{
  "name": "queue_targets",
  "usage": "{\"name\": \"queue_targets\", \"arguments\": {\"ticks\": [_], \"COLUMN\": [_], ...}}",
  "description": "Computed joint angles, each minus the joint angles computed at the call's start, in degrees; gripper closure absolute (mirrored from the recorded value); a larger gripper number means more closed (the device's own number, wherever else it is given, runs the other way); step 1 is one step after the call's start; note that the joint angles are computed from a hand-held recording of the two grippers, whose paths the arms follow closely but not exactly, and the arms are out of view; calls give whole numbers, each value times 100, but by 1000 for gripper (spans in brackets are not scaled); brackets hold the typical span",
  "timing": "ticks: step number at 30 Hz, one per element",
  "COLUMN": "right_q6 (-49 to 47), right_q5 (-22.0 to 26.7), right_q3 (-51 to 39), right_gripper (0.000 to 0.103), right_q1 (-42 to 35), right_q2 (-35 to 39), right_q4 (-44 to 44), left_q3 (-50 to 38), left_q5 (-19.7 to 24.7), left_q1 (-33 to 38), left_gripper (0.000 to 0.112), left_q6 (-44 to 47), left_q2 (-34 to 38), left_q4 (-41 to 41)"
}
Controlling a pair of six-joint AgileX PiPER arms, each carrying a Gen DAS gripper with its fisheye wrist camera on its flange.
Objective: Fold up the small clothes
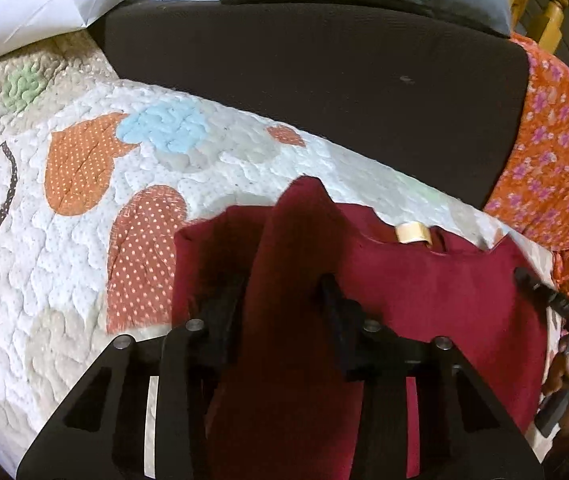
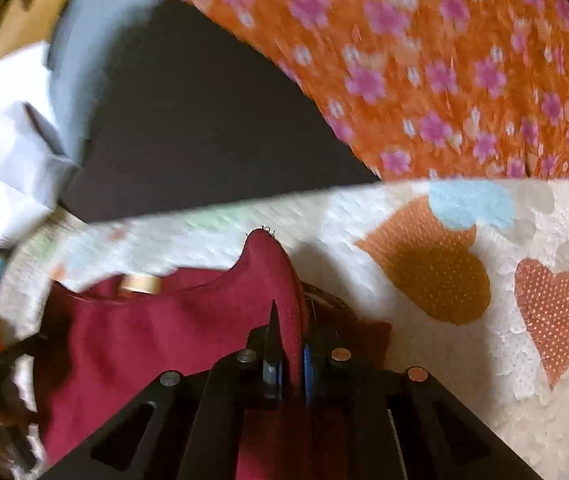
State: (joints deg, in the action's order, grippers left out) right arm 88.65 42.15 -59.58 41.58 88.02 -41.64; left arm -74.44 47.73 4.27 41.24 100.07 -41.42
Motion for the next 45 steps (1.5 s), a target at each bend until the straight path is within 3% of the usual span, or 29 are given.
{"name": "queue_targets", "arguments": {"ticks": [2,3,5,8,13,17,21,23,26,27,29,34,38,42,45], "right_q6": [171,443,806,1073,79,-123,410,1042,692,651,174,349,1141,1492,1710], "right_q5": [45,222,685,990,1161,586,1328,1101,618,576,943,1142,1923,2111,1972], "right_q3": [78,93,60,-6,-778,-901,-1151,-788,-636,-648,-1007,-859,-550,-256,16], "right_gripper": [93,80,71,71,71,71,71,71,72,72,72,72,71,71,71], "right_q1": [83,222,543,1049,1313,1163,1162,858,252,228,306,871,1975,2455,2532], "right_q2": [-88,-164,-392,-673,-103,144,540,346,545,564,701,128,-257,-233,-152], "right_q4": [-156,-324,-512,-810,-431,-196,-508,-570,-84,-157,27,5,-404,-261,-357], "left_q3": [-101,-194,-321,-296,-589,-491,-579,-718,-947,-1030,-1057,-801,-732,-572,-499], "left_q5": [115,234,360,204,490,424,342,386,516,575,614,462,483,355,264], "left_q1": [99,152,247,431,426,346,219,171,230,243,254,270,336,348,299], "left_gripper": [76,76,76,72,71,71,66,66,66,66,66,65,65,65,65], "left_q6": [-79,-167,-296,-213,-514,-461,-539,-795,-903,-936,-958,-775,-719,-620,-665], "left_q2": [77,107,94,-89,229,180,301,459,719,783,789,630,604,505,435], "left_q4": [-51,-30,-15,-208,-55,-55,120,317,260,249,248,220,175,177,241]}}
